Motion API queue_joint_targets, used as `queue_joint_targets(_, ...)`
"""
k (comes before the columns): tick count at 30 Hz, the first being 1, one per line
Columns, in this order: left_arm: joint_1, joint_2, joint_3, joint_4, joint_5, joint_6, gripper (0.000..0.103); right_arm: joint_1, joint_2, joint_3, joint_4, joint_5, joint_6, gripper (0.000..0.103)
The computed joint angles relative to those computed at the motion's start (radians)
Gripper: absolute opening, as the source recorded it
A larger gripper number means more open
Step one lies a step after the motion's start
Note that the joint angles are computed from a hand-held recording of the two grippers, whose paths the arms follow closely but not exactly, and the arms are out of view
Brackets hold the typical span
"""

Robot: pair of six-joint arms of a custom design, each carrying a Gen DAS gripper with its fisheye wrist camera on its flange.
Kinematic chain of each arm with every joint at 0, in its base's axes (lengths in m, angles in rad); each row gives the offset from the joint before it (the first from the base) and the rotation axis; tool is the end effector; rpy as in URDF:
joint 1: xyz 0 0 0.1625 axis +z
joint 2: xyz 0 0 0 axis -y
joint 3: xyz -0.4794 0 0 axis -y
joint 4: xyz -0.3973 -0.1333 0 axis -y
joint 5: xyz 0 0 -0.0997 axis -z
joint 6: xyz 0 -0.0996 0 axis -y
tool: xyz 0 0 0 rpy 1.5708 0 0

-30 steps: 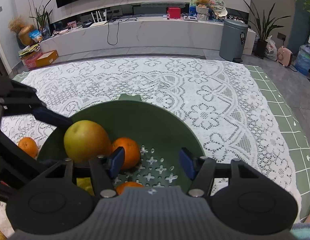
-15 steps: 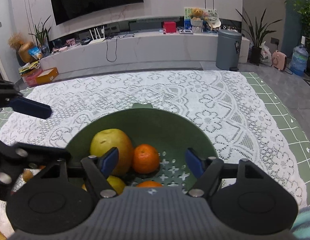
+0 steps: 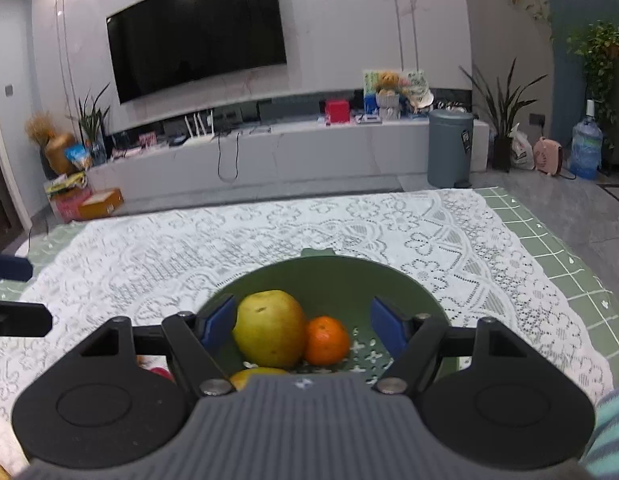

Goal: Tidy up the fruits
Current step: 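Open both tools to drop the fruits into the colander, then move both tools back toward the remaining fruits and tomatoes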

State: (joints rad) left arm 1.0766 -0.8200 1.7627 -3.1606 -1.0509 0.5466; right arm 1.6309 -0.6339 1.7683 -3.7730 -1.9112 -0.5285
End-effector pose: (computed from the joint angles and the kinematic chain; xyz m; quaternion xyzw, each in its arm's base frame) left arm -0.1674 -0.6960 0.1827 0.3847 0.8356 -0.3008 0.2517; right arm 0.1410 -0.6773 0.1285 0.1636 -0.8369 0.4540 0.2582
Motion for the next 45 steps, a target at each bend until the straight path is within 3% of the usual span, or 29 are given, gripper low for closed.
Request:
queue_joint_targets(11,0.032,-0.083,0.154,-0.127,-0.004,-0.058,0.083,0.043,0.031,0.124,-0.148,0.092,-0.047,0.07)
queue_joint_targets(16,0.052,-0.106,0.203,-0.135,-0.013,-0.066,0.08,0.057,0.031,0.156,-0.096,0.127,-0.004,0.07)
queue_joint_targets(28,0.107,-0.084,0.21,-0.113,-0.011,-0.067,0.059,0.073,0.07,0.134,0.016,0.088,-0.099,0.067)
queue_joint_targets(45,0.142,-0.052,0.16,-0.015,0.005,-0.095,0.051,0.077,0.118,0.056,0.199,0.012,-0.124,0.063)
